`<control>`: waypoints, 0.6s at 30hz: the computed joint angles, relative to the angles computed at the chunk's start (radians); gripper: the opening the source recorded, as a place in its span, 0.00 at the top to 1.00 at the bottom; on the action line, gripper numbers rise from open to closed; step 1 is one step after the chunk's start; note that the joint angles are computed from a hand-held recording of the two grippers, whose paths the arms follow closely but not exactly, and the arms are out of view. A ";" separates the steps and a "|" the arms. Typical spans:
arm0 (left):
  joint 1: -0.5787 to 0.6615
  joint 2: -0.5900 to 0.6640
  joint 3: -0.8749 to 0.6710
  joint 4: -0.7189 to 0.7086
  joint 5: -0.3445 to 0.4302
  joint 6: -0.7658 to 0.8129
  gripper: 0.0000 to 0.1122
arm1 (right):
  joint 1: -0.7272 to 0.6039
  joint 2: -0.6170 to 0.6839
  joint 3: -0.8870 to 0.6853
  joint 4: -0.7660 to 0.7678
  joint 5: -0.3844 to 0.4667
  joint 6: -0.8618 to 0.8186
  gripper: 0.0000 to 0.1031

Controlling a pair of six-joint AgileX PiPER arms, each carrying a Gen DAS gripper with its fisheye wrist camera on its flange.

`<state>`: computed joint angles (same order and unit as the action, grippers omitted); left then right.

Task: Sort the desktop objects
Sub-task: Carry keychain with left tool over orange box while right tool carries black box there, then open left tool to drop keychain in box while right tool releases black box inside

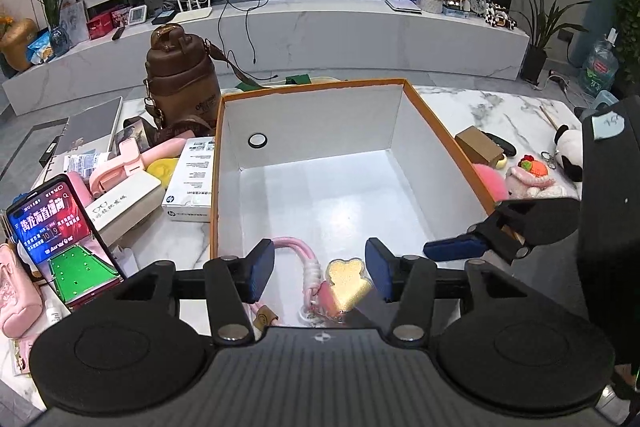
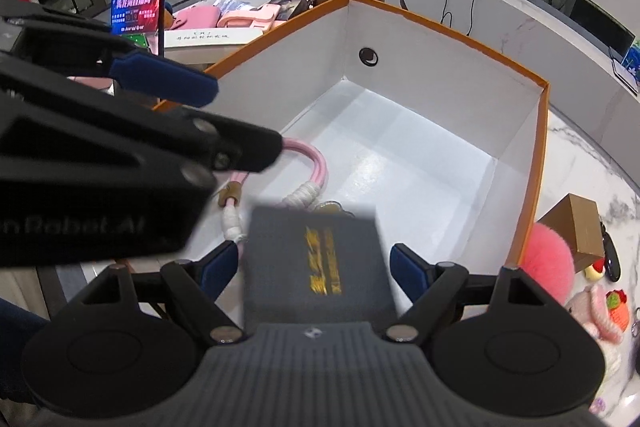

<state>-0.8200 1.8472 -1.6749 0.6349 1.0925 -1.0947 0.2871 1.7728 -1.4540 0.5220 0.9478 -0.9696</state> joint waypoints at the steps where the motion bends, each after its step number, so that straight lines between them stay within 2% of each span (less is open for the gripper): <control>1: 0.000 0.001 -0.002 0.000 0.000 -0.001 0.48 | 0.000 0.003 0.000 0.006 0.007 0.012 0.18; 9: -0.001 -0.001 0.003 -0.001 0.003 -0.006 0.48 | 0.009 -0.011 0.039 0.040 -0.035 0.017 0.18; 18: -0.007 0.000 0.008 0.007 0.004 -0.008 0.47 | -0.002 -0.036 0.062 0.071 -0.045 -0.011 0.18</control>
<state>-0.8271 1.8474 -1.6667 0.6418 1.0963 -1.1031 0.2855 1.7366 -1.3919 0.5931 0.9033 -0.9807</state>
